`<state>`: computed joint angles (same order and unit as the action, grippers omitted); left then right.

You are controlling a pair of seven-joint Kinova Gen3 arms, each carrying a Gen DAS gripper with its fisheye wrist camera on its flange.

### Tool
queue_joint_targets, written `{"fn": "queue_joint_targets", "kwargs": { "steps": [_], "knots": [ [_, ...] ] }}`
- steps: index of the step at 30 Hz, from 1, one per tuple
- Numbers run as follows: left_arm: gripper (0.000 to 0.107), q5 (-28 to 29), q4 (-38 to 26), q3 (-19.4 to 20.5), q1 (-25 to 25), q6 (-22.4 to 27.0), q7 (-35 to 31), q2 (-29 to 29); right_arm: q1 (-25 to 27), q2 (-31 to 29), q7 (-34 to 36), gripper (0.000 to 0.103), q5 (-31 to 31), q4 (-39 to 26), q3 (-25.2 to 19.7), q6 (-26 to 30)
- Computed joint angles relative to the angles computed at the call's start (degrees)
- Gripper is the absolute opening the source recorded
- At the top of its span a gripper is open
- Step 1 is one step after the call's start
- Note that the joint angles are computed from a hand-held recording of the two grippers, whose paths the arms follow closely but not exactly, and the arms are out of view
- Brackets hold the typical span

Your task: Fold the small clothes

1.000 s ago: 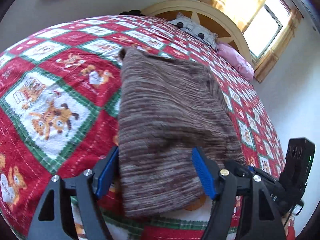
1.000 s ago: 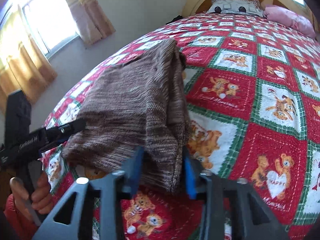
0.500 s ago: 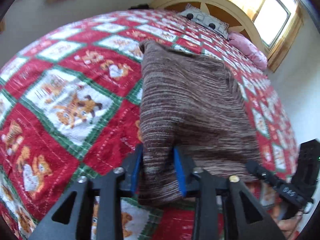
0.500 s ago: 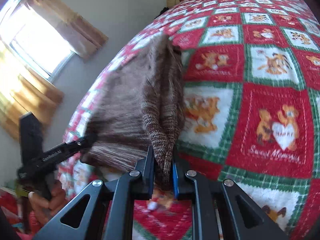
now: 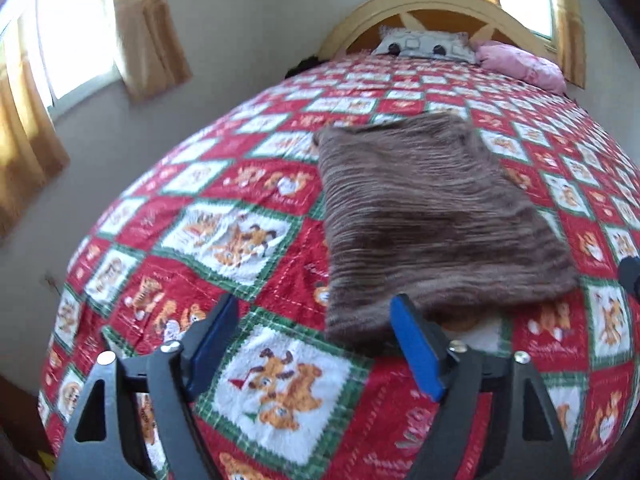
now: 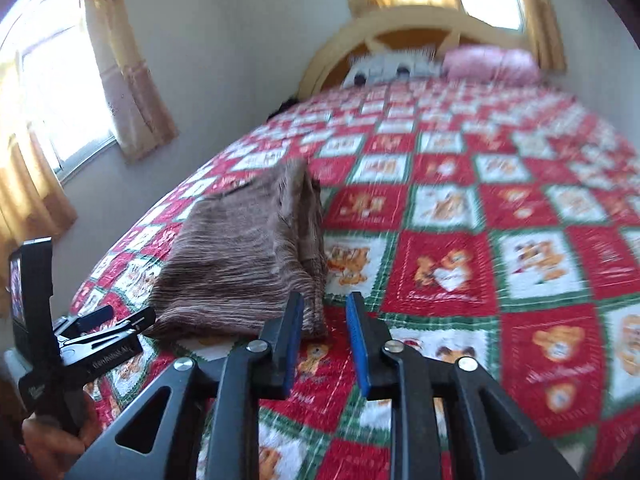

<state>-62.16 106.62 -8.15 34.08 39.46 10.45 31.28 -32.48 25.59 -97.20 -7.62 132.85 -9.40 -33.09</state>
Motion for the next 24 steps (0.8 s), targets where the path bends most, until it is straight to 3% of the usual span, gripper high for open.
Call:
{"fn": "queue_joint_targets", "kwargs": {
  "steps": [2, 5, 8, 14, 18, 22, 24],
  "knots": [
    [0.091, -2.49, 0.63, -0.66, 2.45, 1.15, 2.26, -0.41, -3.35, -1.79, 1.66, 0.057, -4.39, 2.92, 1.05, -3.18],
    [0.102, -5.45, 1.58, 0.32, 4.11, 3.67, 4.45, -1.47, -4.17, -3.73, 4.84, 0.06, -11.38, 4.79, -2.09, -4.8],
    [0.103, -9.02, 2.81, 1.69, 6.3, 7.37, 8.2, -2.25, -3.0, -5.06, 9.11, 0.06, -18.1, 4.7, -6.06, -3.03],
    [0.103, -11.71, 5.63, 6.15, 6.12, 9.79, 12.89, -5.39, -17.2, -9.36, 14.67, 0.06, -32.08, 7.01, 3.4, -2.87],
    [0.103, -10.21, 4.78, 8.88, 5.26, 12.13, 13.19, -6.62, -25.46, -12.78, 21.33, 0.061, -41.4, 9.23, 6.74, -5.84],
    [0.103, -10.53, 4.17, 10.21, 7.21, 17.85, 14.58, -6.4, -23.25, -15.34, 25.16, 0.062, -47.47, 11.78, -1.51, -12.8],
    [0.103, -11.32, 4.31, 10.83, 8.17, 20.17, 15.74, -6.52, -23.22, -16.19, 24.42, 0.071, -48.47, 13.57, -4.33, -16.81]
  ]
}}
